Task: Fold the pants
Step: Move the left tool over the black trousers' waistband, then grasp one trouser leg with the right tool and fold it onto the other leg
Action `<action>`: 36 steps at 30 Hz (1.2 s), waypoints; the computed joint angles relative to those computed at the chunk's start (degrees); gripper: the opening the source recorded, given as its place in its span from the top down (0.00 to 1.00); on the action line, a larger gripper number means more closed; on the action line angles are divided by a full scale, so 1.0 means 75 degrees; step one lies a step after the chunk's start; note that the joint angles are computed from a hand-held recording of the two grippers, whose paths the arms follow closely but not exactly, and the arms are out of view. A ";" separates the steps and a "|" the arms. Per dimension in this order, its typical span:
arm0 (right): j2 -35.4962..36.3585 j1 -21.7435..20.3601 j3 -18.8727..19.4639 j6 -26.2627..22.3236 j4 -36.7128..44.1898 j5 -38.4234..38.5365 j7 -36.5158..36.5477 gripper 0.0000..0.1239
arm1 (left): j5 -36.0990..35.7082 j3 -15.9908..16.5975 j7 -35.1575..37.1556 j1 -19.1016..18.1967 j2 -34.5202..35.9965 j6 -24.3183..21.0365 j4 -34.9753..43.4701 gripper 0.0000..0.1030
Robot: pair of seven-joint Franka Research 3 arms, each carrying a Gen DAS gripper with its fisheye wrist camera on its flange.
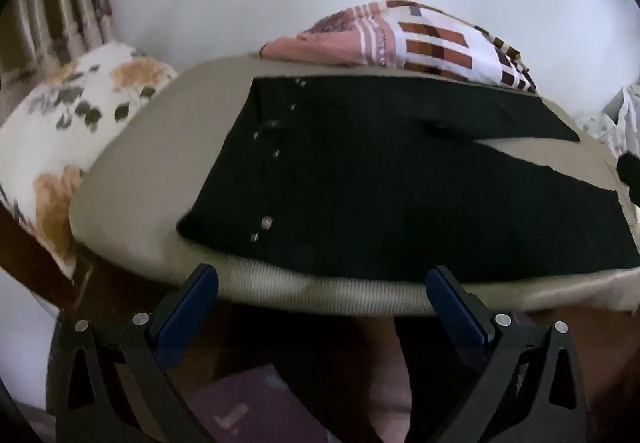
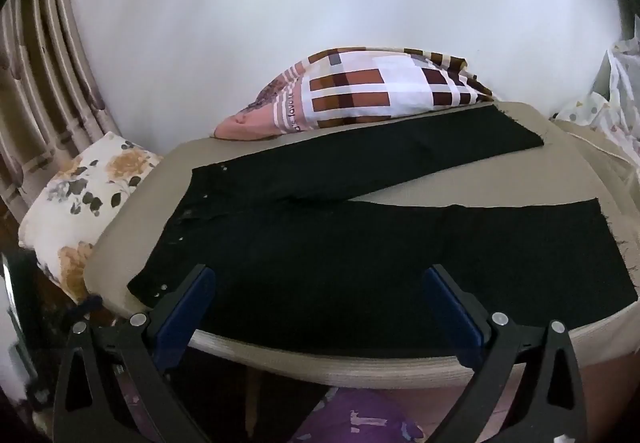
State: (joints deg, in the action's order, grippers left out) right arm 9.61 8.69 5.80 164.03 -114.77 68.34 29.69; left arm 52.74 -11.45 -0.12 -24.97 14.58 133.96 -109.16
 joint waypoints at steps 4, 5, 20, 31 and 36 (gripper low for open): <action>-0.0014 -0.0009 0.0006 -0.0091 -0.0023 0.0058 -0.0060 0.17 | 0.0190 0.0005 -0.0544 -0.0016 -0.0301 0.0039 -0.0391 0.00; -0.0009 -0.0010 -0.0003 -0.0156 -0.0023 0.0030 -0.0030 0.17 | 0.0290 -0.0001 -0.0706 -0.0002 -0.0385 0.0105 -0.0491 0.00; 0.0112 0.0144 -0.0028 -0.0010 -0.0014 -0.0822 0.0604 0.17 | 0.0252 0.0062 -0.0756 0.0896 -0.0967 0.1408 -0.1041 0.00; 0.1004 0.0093 0.0062 0.0102 0.1084 -0.2367 0.1722 0.17 | -0.1516 0.0709 0.3528 0.2484 0.0643 0.2660 0.1165 0.00; 0.1748 0.0171 -0.0087 -0.0283 0.1971 -0.3662 0.3025 0.17 | -0.3079 0.0454 0.6054 0.3225 0.2253 0.3085 0.2937 0.01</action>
